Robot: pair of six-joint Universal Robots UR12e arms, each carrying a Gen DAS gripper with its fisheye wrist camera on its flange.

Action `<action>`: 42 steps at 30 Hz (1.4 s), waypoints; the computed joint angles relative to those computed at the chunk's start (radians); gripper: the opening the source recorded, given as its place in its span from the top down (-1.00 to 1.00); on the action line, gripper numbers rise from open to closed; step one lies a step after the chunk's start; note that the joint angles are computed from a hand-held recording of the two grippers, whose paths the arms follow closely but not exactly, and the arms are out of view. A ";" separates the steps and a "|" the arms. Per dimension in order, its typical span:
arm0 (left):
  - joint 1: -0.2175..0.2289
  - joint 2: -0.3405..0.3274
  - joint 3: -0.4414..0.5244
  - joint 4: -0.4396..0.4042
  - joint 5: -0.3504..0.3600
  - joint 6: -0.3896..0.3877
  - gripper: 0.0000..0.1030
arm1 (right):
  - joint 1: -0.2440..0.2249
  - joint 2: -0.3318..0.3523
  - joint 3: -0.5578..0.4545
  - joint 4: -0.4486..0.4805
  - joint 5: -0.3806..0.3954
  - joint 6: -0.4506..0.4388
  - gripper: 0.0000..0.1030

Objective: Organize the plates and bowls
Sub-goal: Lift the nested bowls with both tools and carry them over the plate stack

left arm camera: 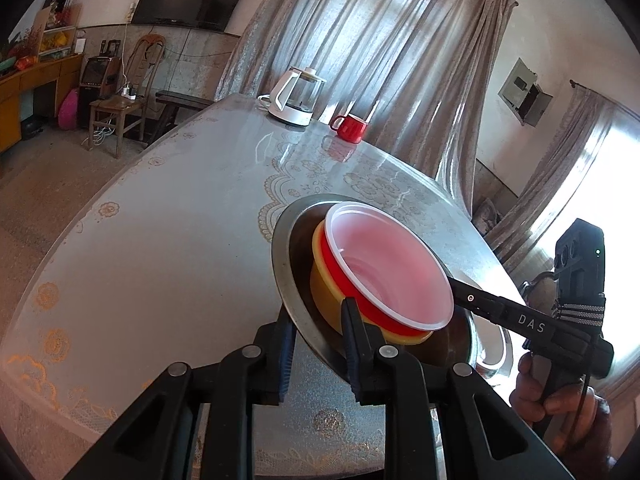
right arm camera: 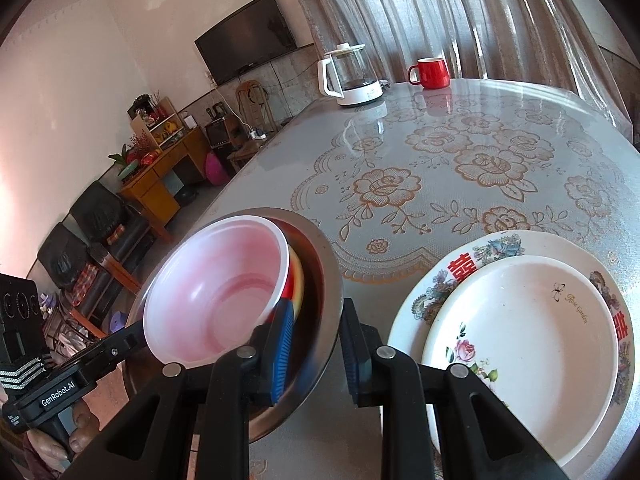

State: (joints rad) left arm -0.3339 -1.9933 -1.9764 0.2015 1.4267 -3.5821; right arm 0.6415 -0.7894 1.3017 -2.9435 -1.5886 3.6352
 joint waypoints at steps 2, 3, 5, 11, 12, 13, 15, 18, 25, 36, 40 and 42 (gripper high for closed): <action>-0.001 0.001 0.000 0.001 -0.004 0.008 0.56 | -0.002 -0.006 0.011 -0.014 -0.002 0.006 0.56; -0.003 0.001 0.002 -0.001 -0.005 0.011 0.56 | -0.002 -0.009 0.016 -0.021 -0.004 0.009 0.56; -0.007 0.001 0.008 -0.002 -0.007 0.015 0.56 | -0.004 -0.014 0.025 -0.032 -0.008 0.015 0.56; -0.017 -0.005 0.032 -0.006 -0.019 0.039 0.56 | -0.007 -0.036 0.057 -0.065 -0.036 0.023 0.55; -0.019 -0.006 0.037 -0.007 -0.022 0.044 0.56 | -0.008 -0.039 0.063 -0.073 -0.040 0.026 0.55; -0.020 -0.007 0.042 -0.008 -0.026 0.048 0.55 | -0.010 -0.043 0.070 -0.080 -0.043 0.029 0.55; -0.024 -0.012 0.056 -0.016 -0.034 0.053 0.55 | -0.011 -0.051 0.080 -0.093 -0.052 0.036 0.55; -0.031 -0.018 0.074 -0.028 -0.045 0.066 0.55 | -0.015 -0.062 0.099 -0.108 -0.069 0.047 0.55; -0.052 -0.041 0.129 -0.055 -0.099 0.105 0.54 | -0.025 -0.103 0.163 -0.152 -0.117 0.076 0.55; -0.092 -0.093 0.227 -0.153 -0.185 0.146 0.51 | -0.047 -0.171 0.277 -0.181 -0.219 0.155 0.55; -0.099 -0.109 0.250 -0.189 -0.208 0.150 0.50 | -0.055 -0.186 0.306 -0.179 -0.238 0.182 0.55; -0.101 -0.117 0.258 -0.207 -0.217 0.150 0.50 | -0.059 -0.191 0.316 -0.167 -0.240 0.188 0.55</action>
